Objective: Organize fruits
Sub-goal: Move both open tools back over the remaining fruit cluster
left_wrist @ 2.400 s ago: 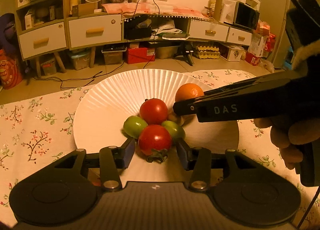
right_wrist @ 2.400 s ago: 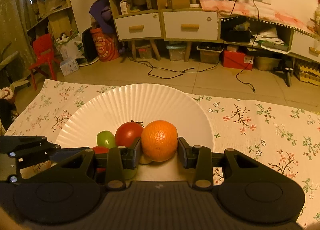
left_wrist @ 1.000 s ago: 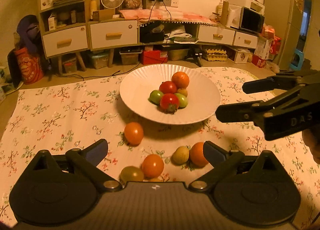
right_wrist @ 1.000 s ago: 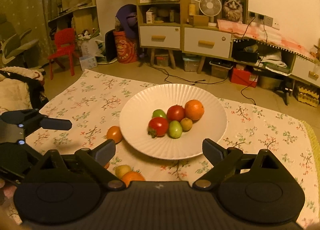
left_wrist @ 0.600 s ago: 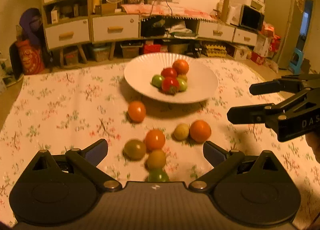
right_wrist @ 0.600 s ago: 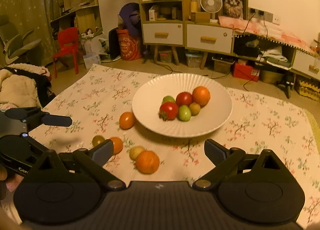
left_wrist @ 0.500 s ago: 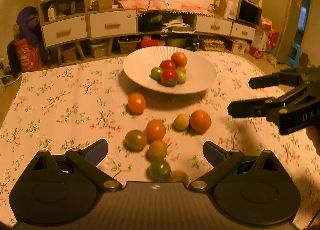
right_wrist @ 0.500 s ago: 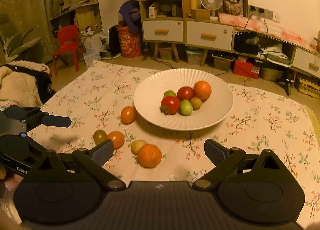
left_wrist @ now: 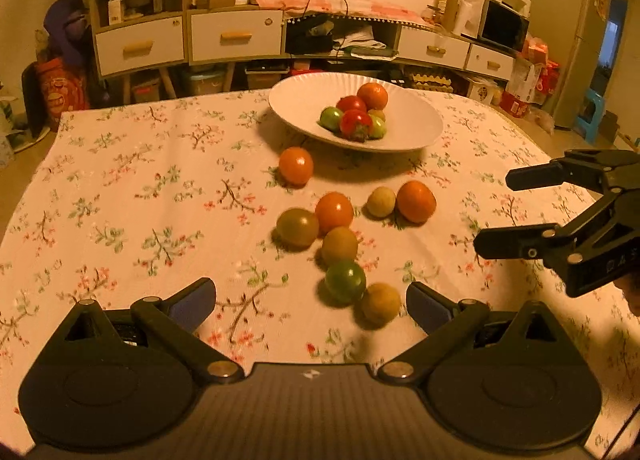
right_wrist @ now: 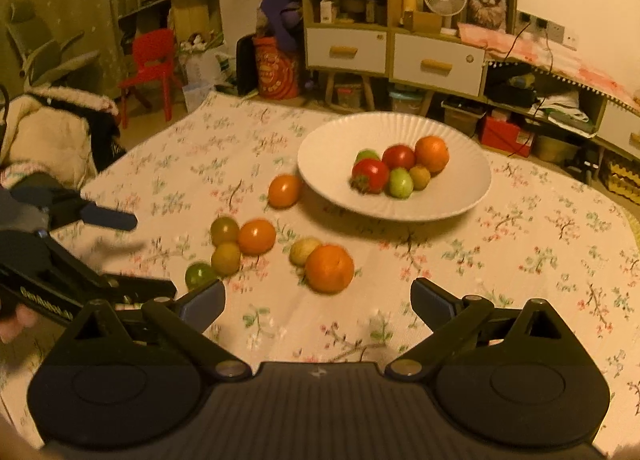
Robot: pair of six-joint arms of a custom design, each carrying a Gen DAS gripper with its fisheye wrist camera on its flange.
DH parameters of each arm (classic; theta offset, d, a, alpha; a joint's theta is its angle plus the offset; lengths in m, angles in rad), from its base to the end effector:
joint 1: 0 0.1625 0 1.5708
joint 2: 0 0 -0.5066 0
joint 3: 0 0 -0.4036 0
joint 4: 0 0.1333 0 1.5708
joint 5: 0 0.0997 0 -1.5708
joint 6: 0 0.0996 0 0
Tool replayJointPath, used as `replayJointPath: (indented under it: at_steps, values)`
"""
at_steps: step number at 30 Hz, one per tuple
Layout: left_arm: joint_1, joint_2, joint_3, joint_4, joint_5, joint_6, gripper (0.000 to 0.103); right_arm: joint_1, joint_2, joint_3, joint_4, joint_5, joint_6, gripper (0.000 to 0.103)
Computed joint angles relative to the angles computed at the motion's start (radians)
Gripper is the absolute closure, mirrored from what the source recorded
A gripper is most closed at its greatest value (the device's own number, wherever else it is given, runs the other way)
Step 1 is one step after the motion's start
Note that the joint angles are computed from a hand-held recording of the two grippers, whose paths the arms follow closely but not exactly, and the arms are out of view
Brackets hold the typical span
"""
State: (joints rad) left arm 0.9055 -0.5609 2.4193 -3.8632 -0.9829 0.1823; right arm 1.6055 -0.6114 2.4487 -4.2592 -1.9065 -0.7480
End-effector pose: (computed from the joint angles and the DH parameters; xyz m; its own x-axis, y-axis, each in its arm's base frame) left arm -0.1232 -0.4624 0.0117 -0.6838 0.4541 -0.5711 0.6956 0.6421 -0.3223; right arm 0.1159 -0.4412 0.0769 -0.6825 -0.2906 0.6707 -0.6644 0.6290 -0.4036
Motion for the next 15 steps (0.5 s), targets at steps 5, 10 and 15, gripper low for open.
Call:
replayJointPath:
  at_steps: [5,10,15]
  values:
    - [0.006,0.016,0.006,0.006,-0.016,0.013,0.004,-0.005,0.016,0.003,-0.002,-0.021,-0.015,0.004]
    - [0.003,0.040,0.004,0.021,-0.012,0.009,0.005,-0.010,0.030,-0.006,-0.002,-0.043,-0.021,0.004]
    - [0.001,0.050,-0.003,0.029,-0.046,-0.022,0.015,-0.016,0.044,-0.031,0.003,-0.056,-0.057,0.004]
